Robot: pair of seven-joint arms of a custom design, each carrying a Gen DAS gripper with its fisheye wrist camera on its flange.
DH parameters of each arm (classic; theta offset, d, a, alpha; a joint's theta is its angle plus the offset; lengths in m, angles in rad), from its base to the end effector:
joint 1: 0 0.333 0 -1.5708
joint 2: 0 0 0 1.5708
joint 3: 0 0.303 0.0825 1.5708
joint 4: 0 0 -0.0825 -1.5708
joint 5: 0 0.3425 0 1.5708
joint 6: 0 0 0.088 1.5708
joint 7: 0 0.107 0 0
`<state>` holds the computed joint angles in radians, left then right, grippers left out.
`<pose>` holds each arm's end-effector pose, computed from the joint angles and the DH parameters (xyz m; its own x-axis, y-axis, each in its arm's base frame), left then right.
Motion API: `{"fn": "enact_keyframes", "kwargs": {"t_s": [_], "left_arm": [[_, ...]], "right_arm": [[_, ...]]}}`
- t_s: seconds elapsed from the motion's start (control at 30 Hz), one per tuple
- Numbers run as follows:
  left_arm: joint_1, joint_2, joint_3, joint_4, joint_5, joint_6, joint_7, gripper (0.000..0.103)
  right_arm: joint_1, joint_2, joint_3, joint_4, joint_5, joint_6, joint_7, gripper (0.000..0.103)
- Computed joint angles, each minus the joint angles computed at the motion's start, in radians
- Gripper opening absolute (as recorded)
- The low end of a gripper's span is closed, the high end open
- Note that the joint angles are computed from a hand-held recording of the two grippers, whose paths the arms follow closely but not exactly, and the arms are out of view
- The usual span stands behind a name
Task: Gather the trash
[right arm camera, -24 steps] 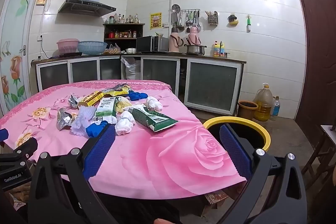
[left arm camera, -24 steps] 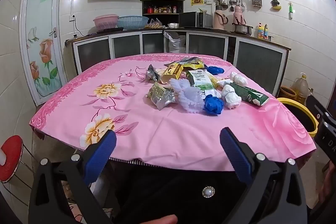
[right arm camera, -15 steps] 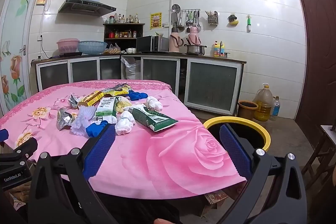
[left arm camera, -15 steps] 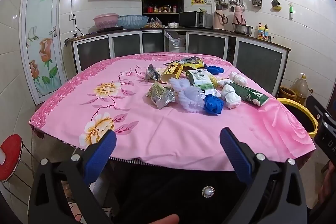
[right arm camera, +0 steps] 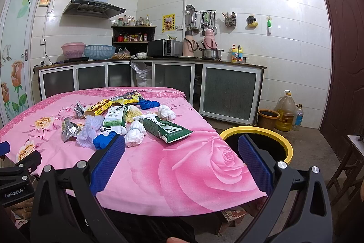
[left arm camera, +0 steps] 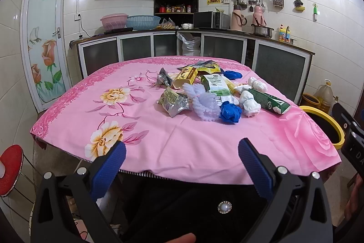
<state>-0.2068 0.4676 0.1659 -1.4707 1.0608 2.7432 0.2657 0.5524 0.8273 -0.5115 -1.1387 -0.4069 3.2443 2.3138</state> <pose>0.6856 -0.0867 0.4914 0.3690 -0.9294 -0.0083 -0.4459 -0.1692 -0.8789 0.7079 0.2408 0.4922 0.1495 -0.9883 0.0304 -0.2224 -0.0636 -0.9729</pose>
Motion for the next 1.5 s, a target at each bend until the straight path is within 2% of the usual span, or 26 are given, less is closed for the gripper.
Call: {"fn": "enact_keyframes", "kwargs": {"t_s": [1.5], "left_arm": [[-0.008, 0.004, 0.0, 0.005, -0.025, 0.0, 0.018, 0.095]], "right_arm": [[0.0, 0.002, -0.002, -0.003, 0.025, 0.006, -0.018, 0.096]]}}
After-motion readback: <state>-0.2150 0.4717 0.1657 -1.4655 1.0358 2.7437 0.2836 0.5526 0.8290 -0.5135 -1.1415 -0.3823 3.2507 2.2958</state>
